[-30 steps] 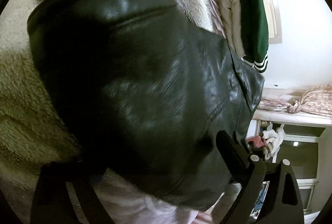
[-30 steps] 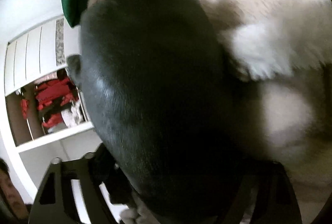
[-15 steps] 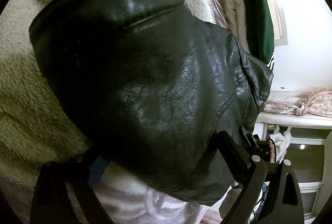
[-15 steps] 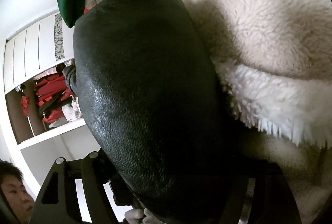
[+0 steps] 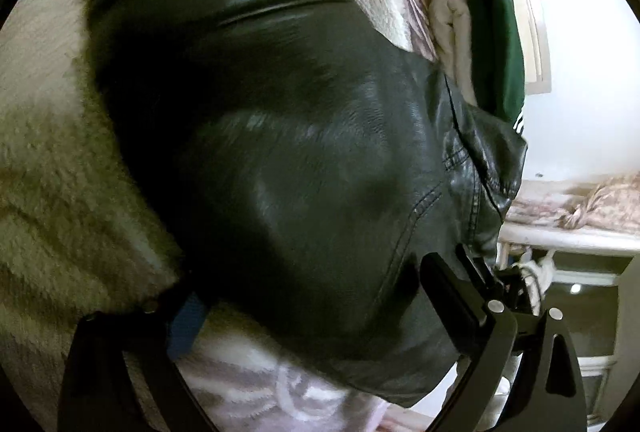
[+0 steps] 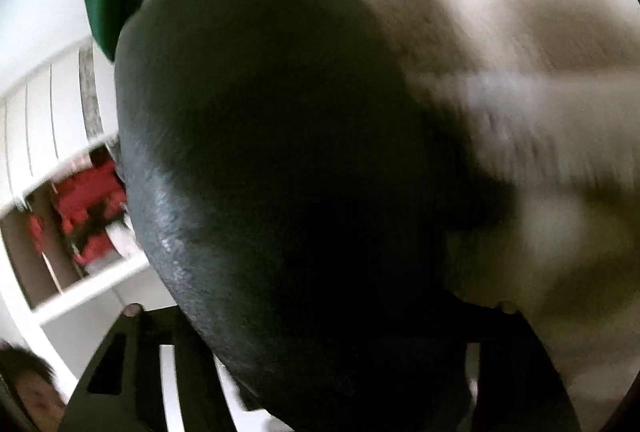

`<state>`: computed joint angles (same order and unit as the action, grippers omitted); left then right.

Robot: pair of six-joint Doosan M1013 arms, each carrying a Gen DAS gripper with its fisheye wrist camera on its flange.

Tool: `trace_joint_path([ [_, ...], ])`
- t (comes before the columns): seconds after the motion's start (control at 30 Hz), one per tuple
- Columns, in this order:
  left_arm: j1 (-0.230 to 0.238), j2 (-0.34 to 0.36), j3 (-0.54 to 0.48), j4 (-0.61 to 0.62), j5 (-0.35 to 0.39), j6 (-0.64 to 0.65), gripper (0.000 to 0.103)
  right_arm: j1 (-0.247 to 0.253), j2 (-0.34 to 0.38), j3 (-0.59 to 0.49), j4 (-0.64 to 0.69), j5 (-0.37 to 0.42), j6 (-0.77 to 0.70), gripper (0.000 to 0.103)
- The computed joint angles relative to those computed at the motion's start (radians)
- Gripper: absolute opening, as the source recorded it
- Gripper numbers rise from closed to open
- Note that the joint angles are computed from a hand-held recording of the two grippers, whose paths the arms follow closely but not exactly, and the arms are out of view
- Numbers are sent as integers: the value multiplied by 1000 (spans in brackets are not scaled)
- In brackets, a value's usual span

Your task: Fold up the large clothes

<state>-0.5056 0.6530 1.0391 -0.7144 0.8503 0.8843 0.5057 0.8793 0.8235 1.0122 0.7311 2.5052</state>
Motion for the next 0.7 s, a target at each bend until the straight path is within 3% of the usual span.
trace_joint_path([
  [0.1,6,-20,44,-80,-53,8,99,9,-11,53,178,-93,-32,55],
  [0.2,7,-20,60,-145,-86,15,99,16,-5,75,281,-128,-79,54],
  [0.27,3,-4,37,-122,-79,-8,99,15,10,78,363,-122,-163,55],
  [0.37,-6,17,-2,-51,-82,-59,99,3,50,9,258,-36,-179,68],
  [0.43,-16,8,3,-6,-125,-86,99,1,80,-69,135,29,-162,76],
  [0.53,-27,-2,1,72,-167,-120,86,10,94,-99,115,-1,-189,79],
  [0.6,-29,2,-18,133,-157,-153,60,16,102,-107,110,-35,-187,80],
  [0.67,-27,5,-25,154,-157,-158,51,13,90,-97,71,-63,-166,78],
  [0.7,-25,7,-30,157,-157,-156,49,18,107,-143,-4,-62,-101,75],
])
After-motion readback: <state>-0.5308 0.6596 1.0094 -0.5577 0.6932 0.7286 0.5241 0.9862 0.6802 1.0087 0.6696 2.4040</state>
